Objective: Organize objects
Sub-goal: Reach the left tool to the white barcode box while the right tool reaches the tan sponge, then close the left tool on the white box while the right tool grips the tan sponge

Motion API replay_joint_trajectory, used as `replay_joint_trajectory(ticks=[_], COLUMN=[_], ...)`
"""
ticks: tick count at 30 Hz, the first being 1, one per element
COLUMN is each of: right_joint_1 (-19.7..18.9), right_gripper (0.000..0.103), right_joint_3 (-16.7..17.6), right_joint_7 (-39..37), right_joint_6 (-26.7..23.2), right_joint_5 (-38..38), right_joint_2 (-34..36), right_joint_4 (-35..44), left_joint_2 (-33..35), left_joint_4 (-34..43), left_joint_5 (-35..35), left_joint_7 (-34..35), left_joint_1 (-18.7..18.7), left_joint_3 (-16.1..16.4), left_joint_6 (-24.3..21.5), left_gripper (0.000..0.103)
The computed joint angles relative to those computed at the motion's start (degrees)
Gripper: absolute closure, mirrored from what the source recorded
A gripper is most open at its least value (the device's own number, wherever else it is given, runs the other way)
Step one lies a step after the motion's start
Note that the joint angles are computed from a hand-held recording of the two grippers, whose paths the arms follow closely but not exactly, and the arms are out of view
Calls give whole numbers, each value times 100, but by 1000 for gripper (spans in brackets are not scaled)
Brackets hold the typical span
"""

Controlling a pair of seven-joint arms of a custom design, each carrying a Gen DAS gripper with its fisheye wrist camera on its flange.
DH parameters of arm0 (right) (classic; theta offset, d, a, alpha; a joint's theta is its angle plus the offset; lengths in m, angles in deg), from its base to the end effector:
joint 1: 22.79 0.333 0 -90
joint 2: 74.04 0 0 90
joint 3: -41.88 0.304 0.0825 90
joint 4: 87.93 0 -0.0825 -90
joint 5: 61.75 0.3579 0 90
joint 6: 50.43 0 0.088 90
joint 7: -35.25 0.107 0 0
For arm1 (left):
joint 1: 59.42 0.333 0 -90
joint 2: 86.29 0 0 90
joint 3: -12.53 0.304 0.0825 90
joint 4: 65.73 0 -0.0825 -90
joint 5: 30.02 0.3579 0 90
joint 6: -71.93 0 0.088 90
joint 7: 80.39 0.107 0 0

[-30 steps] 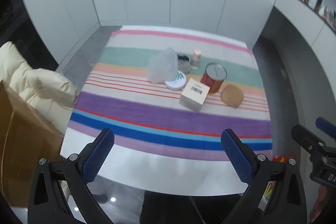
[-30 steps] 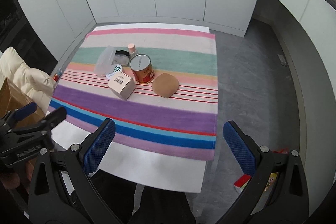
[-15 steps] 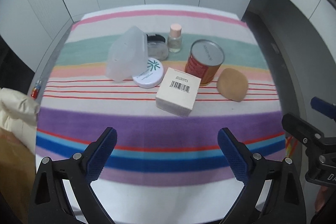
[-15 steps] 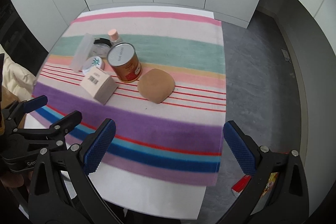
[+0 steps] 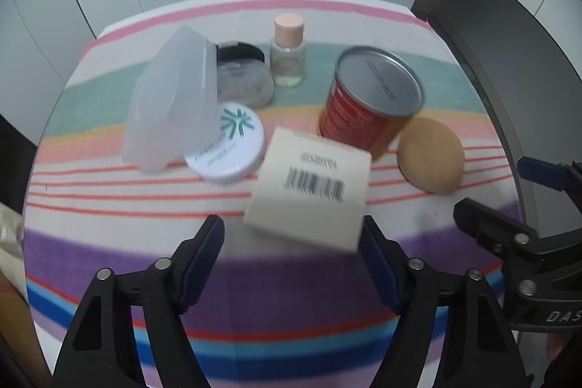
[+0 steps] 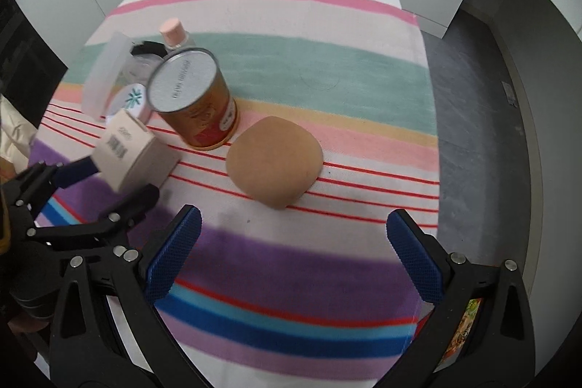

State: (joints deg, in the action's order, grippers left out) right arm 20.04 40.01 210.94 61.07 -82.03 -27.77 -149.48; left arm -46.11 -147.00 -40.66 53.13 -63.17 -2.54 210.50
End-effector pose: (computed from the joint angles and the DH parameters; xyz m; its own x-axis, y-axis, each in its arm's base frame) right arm 0.5680 0.4727 0.3561 -0.6027 -0.7978 -0.0132 -0.7434 0.5675 -0.3540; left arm 0.6971 -0.1928 0.3320 -0.7765 -0.6284 0.0459 -0.5860 0.6936 -0.4189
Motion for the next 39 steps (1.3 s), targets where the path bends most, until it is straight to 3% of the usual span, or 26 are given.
replay_joint_trajectory(ticks=[5, 10, 11, 13, 15, 22, 33, 39], right_joint_1=[-167, -230, -199, -187, -180, -116, 129, 307], right_gripper=[4, 9, 10, 17, 31, 33, 33, 33], right_joint_3=[31, -35, -80, -104, -112, -167, -186, -200], right_joint_7=[-149, -180, -235, -386, -663, -992, -528, -350], right_joint_6=[259, 299, 126, 80, -11, -311, -454, -848], right_joint_5=[136, 213, 172, 131, 112, 331, 207, -20], right_joint_2=[181, 376, 498, 626, 812, 1162, 462, 326], right_joint_4=[17, 147, 363, 586, 941, 1705, 1102, 1332], left_joint_2=[323, 418, 429, 418, 434, 172, -425, -915], left_joint_4=[463, 628, 659, 674, 734, 448, 98, -243], left_joint_5=[-110, -112, -112, -111, -107, -34, -332, -627], left_joint_7=[-59, -64, -87, -176, -280, -353, -241, -48], left_joint_1=[26, 19, 14, 5, -8, 13, 249, 424], left_joint_3=[-58, -48, -39, -12, 14, 57, -9, 4], left_joint_6=[-224, -309, -339, -397, -477, -523, -699, -758], left_gripper=[43, 44, 45, 45, 45, 47, 47, 47])
